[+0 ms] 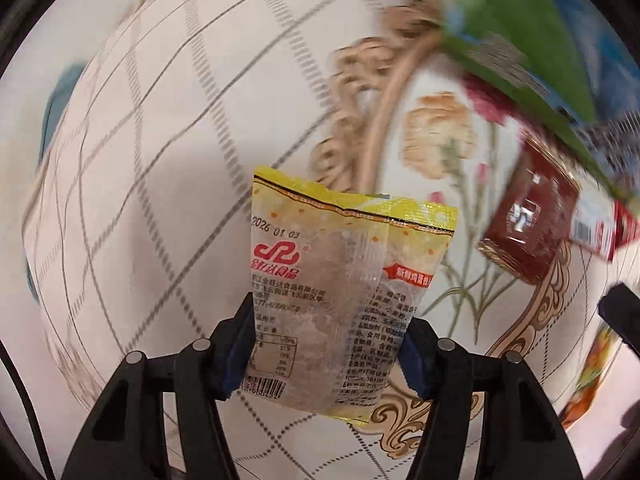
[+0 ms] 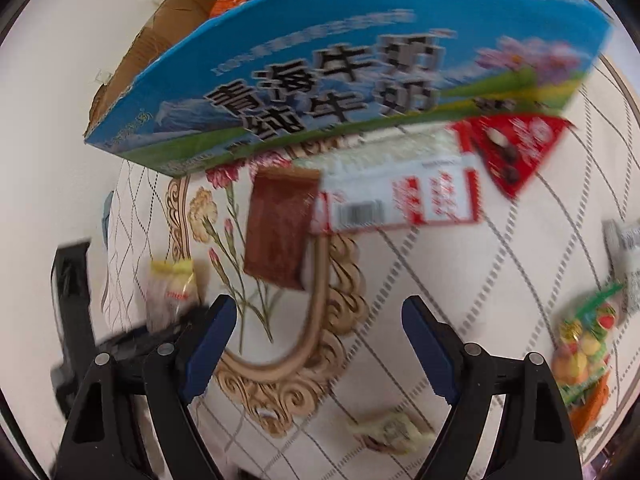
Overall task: Organize snacks
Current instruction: 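Grasp the clear yellow-edged bag with left tool while right grasps brown packet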
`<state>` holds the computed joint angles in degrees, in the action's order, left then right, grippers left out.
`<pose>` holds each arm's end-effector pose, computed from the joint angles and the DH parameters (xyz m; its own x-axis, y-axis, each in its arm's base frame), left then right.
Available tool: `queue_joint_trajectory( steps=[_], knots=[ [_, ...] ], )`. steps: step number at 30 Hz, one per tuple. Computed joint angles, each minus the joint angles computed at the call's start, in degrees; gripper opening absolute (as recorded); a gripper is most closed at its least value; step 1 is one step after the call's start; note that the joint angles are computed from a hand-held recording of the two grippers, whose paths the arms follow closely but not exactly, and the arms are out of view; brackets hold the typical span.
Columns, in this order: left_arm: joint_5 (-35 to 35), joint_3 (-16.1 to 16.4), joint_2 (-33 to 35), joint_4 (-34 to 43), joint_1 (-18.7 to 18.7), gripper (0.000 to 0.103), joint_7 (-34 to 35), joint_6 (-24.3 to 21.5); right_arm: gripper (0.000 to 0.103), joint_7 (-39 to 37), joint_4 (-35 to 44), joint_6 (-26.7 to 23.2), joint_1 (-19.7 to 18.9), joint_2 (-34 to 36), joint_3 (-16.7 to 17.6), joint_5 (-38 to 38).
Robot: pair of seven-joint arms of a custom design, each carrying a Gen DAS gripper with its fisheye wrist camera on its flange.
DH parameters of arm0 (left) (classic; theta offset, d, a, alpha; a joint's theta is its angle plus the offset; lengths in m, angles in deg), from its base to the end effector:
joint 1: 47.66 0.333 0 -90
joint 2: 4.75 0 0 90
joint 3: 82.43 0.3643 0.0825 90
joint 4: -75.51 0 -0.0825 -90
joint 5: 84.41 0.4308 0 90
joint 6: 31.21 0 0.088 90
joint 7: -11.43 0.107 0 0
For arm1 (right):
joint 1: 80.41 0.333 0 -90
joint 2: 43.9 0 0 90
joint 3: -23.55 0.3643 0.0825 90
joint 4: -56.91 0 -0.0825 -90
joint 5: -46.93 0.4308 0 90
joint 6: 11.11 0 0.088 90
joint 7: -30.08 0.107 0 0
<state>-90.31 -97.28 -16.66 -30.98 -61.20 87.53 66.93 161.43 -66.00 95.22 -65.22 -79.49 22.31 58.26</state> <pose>0.4624 -0.2766 0.6489 -0.2359 -0.9698 0.0615 -0.9714 0.2336 -0.0418 0.3848 0.1081 0.7090 -0.4288 -0.8252 -0.3676 -0.8634 0.4941 -0.1020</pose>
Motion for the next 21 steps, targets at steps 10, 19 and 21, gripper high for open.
queue_joint_trajectory(
  steps=[10,19,21],
  knots=[
    [-5.17,1.32,-1.66,-2.16,1.04,0.061,2.59,-0.80,0.080,1.28,7.47,-0.18,1.01,14.84,6.22,-11.32],
    [-6.12,0.54,1.14,1.18,0.03,0.061,1.46,-4.40,0.060,-13.60,4.71,-5.77,4.48,10.20,3.72,-9.48],
    [-8.02,0.53,1.24,1.41,-0.55,0.061,1.76,-6.25,0.060,-16.49,4.25,-9.54,4.78,8.52,2.95,-7.51]
  ],
)
